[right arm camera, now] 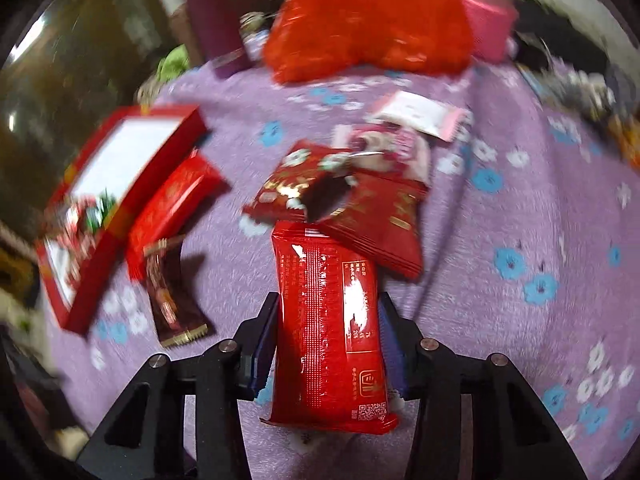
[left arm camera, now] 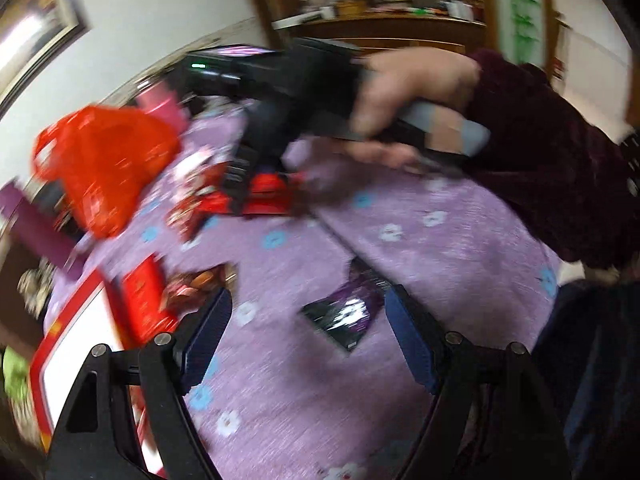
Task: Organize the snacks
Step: 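Grasp the long red packet with the right tool, then grasp the purple packet with the left tool while the right holds the red packet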
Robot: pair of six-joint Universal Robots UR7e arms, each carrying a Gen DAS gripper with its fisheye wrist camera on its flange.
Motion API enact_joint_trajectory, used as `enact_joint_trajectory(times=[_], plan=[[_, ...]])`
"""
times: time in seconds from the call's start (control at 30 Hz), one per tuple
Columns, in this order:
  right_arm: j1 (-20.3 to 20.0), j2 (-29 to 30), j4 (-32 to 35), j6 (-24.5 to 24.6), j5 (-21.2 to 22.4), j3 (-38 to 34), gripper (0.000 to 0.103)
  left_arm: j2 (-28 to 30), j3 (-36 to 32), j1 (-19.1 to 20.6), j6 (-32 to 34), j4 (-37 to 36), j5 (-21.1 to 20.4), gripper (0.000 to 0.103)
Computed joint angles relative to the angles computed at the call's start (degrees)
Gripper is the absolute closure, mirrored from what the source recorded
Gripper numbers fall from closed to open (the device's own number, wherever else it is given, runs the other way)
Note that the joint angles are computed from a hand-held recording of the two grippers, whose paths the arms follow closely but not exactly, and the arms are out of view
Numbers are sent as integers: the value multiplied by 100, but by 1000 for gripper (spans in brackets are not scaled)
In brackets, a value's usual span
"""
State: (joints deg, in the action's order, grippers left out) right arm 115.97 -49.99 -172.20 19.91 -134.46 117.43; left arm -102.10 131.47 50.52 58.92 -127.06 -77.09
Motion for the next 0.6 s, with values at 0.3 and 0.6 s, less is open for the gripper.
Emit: enact_joint_trajectory(times=[0.3, 0.6], plan=[[-496, -775, -1183, 68, 1532, 760, 56, 336, -330, 6, 1294, 643, -229, 24], [-776, -1582, -2896, 73, 2388, 1731, 56, 716, -627, 119, 1296, 880, -242, 24]])
